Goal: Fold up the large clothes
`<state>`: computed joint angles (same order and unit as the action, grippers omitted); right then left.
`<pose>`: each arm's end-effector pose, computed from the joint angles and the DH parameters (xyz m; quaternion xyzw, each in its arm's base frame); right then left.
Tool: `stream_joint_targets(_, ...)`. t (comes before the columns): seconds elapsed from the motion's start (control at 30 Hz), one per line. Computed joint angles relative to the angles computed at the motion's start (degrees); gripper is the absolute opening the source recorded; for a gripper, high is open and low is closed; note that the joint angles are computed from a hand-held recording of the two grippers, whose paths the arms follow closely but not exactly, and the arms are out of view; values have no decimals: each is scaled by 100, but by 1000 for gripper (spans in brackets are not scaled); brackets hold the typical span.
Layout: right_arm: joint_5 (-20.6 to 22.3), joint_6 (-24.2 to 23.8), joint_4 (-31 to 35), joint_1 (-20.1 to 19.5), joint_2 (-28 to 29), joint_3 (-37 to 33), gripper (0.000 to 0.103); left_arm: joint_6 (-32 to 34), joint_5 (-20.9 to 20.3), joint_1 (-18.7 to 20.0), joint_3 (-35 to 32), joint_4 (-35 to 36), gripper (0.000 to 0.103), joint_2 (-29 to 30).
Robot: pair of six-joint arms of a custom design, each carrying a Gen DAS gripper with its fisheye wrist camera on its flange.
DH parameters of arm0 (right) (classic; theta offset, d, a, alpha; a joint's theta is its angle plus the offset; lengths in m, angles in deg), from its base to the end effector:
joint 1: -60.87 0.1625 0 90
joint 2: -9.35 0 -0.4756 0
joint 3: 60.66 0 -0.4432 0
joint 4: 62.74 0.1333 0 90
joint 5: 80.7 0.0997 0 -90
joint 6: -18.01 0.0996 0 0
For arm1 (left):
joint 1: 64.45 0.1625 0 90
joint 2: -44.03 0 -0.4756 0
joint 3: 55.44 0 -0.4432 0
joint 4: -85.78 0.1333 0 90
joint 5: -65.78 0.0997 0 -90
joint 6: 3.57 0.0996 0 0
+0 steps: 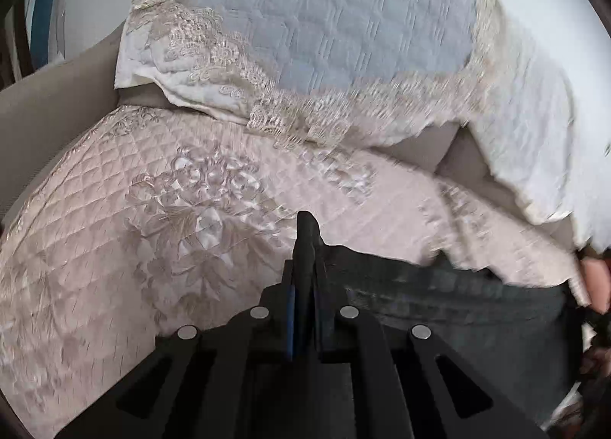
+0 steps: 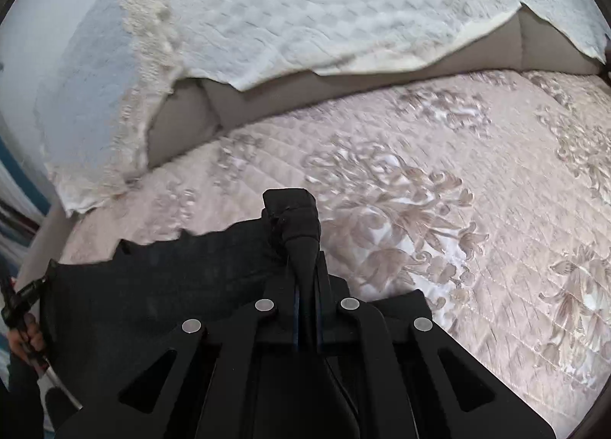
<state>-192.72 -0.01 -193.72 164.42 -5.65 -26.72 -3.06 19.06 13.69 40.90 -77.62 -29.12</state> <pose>0.3289 -0.9552 0.0936 0.2270 -0.9371 0.1802 0.1946 0.0607 -0.6920 0.4734 -0.0649 0.8537 -0.4255 0.2933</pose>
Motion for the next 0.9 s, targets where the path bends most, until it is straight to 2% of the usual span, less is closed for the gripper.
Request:
stream_joint_targets(0.03,-116,45,94,-14,96,-111,5,-93,-12,86,-89,187,7,114)
stream_joint_targets(0.1,-379,50,279,-48,294,-301,9,-114,230,175,-165,321,8,296)
stream_joint_targets(0.17,-467,0,210,-75,348,-287,14,-219,172,258,-146,286,10,318)
stream_joint_targets(0.23,-353,56,121,-108,299,-210,17,-306,94,289,-138,235,14,285)
stream_joint_targets(0.27,-305,89,106,-120,273,-184,21,-352,46,306,-149,277,18,268)
stream_joint_targets(0.33,-244,194,-35,-131,140,-17,23,-536,83,284,-147,445,19,181)
stream_joint_targets(0.4,-223,52,-567,-70,-202,552,25,-393,196,148,73,119,19,28)
stream_joint_targets(0.57,-195,-447,-1707,94,-1076,2100,25,151,485,-318,841,-605,19,-577)
stream_joint_targets(0.67,-173,-464,-1995,92,-1402,2758,25,336,436,-521,1364,-846,26,-883)
stream_joint_targets(0.73,-367,-426,-1923,30,-1381,2839,25,380,485,-487,1543,-794,26,-889)
stream_joint_targets(0.77,-601,-429,-1951,-9,-1301,2820,22,277,546,-431,1547,-655,26,-843)
stream_joint_targets(0.8,-770,-364,-1887,-49,-1221,2753,13,59,538,-310,1550,-436,26,-806)
stream_joint_targets(0.83,-775,-59,-1678,-117,-1168,2651,12,-21,446,-178,1578,-457,25,-771)
stream_joint_targets(0.87,-669,55,-1709,-147,-1179,2646,12,140,365,-113,1633,-719,24,-743)
stream_joint_targets(0.9,-727,-71,-1848,-132,-1148,2635,12,379,371,-92,1683,-1006,22,-700)
